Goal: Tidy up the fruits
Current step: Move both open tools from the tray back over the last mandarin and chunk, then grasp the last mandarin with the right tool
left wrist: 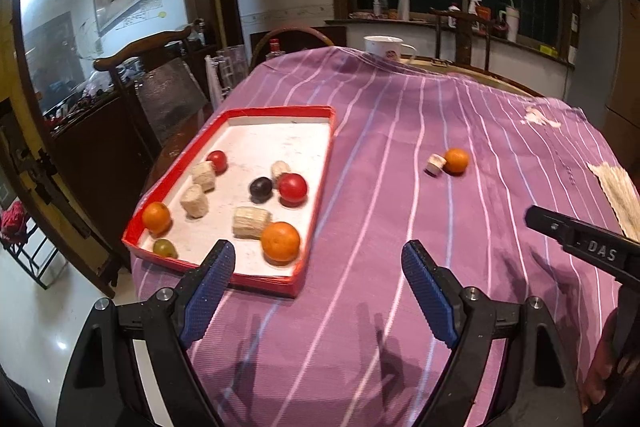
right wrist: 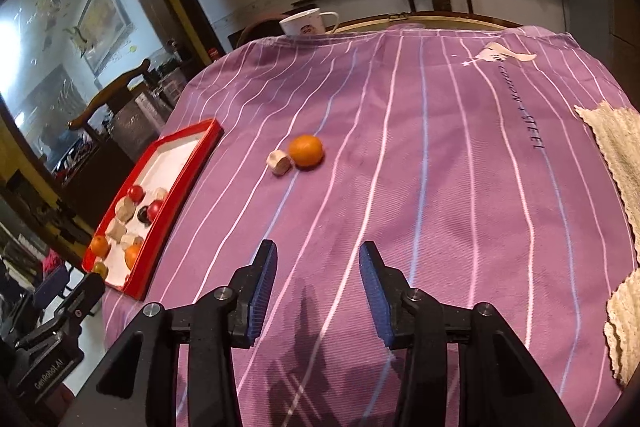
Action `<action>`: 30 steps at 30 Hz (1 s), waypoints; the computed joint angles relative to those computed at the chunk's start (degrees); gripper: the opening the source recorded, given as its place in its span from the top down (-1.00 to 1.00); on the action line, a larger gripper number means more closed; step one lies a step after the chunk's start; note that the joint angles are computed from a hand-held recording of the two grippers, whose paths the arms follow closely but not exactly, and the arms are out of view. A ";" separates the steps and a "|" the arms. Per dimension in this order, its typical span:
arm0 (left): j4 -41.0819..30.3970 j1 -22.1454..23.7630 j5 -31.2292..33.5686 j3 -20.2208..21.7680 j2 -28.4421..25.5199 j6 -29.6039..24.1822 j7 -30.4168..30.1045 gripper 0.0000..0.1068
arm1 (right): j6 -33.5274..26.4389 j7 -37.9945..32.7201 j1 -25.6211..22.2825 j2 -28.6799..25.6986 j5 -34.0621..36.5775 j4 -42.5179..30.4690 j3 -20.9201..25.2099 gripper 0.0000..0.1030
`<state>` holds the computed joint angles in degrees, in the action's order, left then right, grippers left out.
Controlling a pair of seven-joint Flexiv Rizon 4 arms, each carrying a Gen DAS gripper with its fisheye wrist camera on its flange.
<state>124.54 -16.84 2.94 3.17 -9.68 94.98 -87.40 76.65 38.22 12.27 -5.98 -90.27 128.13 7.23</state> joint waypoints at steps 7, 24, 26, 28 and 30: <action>0.70 2.13 -2.58 -4.32 -0.48 0.07 4.34 -0.59 | -1.36 -5.91 0.56 1.18 5.94 0.85 0.51 0.08; 3.20 9.16 -16.96 -15.36 -1.45 -0.34 15.81 -0.59 | -3.53 -35.84 6.13 -14.69 26.98 -16.86 -6.33 0.07; 3.11 9.52 -17.90 -15.76 -1.59 -0.67 16.37 -0.59 | -3.69 -40.02 6.44 -16.68 31.68 -18.42 -6.11 0.07; 3.20 9.90 -18.79 -16.27 -1.70 -0.67 17.00 -0.59 | -5.24 -44.10 6.96 -17.48 36.01 -18.95 -5.70 0.07; 3.27 10.25 -19.50 -16.68 -1.84 -0.58 17.52 -0.59 | -3.51 -41.58 8.51 -15.93 33.92 -16.57 -8.54 0.07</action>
<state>127.81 -6.58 -16.56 -13.51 -11.51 94.40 -69.88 73.15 -3.36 20.78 -21.91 -56.35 111.56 -1.32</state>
